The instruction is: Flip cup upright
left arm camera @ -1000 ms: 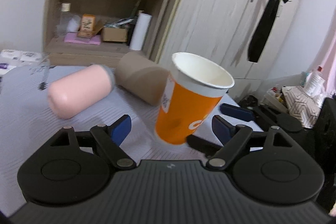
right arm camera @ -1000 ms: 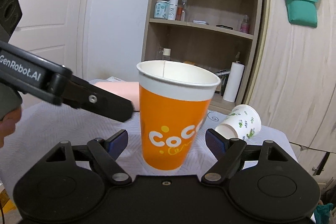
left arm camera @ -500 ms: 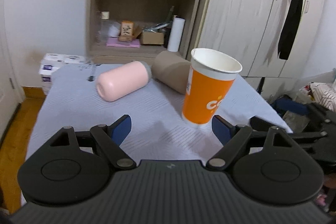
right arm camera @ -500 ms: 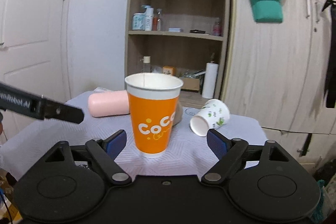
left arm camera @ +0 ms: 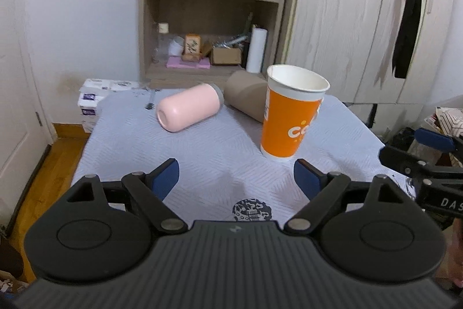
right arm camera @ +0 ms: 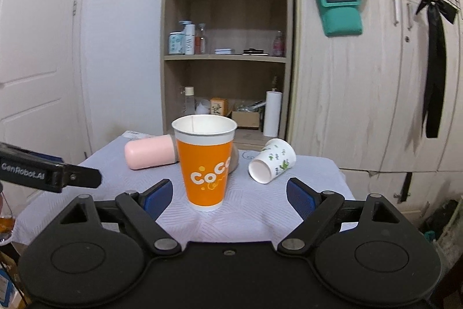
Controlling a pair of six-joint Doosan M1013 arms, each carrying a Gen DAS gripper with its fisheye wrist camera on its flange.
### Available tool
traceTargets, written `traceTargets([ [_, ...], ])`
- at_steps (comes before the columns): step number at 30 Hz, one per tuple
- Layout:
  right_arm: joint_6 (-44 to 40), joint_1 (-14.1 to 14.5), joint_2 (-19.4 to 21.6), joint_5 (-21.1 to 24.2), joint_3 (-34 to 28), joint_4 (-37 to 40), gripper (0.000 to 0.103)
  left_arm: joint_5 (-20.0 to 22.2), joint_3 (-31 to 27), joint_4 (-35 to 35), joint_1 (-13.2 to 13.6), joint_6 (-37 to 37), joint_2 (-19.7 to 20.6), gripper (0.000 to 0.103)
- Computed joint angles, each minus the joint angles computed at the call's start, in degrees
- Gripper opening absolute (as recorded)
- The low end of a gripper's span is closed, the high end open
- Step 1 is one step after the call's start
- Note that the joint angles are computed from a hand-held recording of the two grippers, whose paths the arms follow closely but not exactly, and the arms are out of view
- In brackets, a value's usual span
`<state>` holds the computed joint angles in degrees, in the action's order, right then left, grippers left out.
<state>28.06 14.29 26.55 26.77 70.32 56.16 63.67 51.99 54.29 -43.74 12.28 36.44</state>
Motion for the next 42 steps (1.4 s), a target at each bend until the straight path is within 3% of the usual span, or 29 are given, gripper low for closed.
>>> traceTargets([
  [8, -0.6, -0.6, -1.4, -0.4, 1.6, 0.9, 0.089, 1.5, 0.6, 3.7, -1.4, -1.0, -0.9, 0.090],
  [14, -0.7, 0.5, -2.6, -4.3, 2.8, -3.2, 0.091, 1.9, 0.8, 3.6, -1.7, -1.0, -1.0, 0.096],
  [16, -1.6, 0.7, -2.9, -5.4, 3.2, -2.8, 0.103, 2.3, 0.7, 3.4, -1.7, -1.2, -1.0, 0.098],
  [17, -2.2, 0.9, -3.1, -6.5, 3.5, -2.4, 0.103, 2.8, 0.5, 3.2, -1.7, -1.2, -0.9, 0.100],
  [23, 8.5, 2.1, -3.4, -10.9, 4.0, -13.9, 0.103, 5.3, -0.7, 0.9, -1.5, -0.7, -0.3, 0.103],
  [31, 12.8, 2.3, -3.4, -9.8, 3.7, -16.3, 0.103, 8.4, -2.4, -1.3, -1.5, 1.3, 0.7, 0.103],
  [42, 14.5, 2.3, -3.6, -9.6, 4.0, -17.5, 0.103, 8.5, -1.3, -1.0, -1.6, 0.0, 0.0, 0.103],
])
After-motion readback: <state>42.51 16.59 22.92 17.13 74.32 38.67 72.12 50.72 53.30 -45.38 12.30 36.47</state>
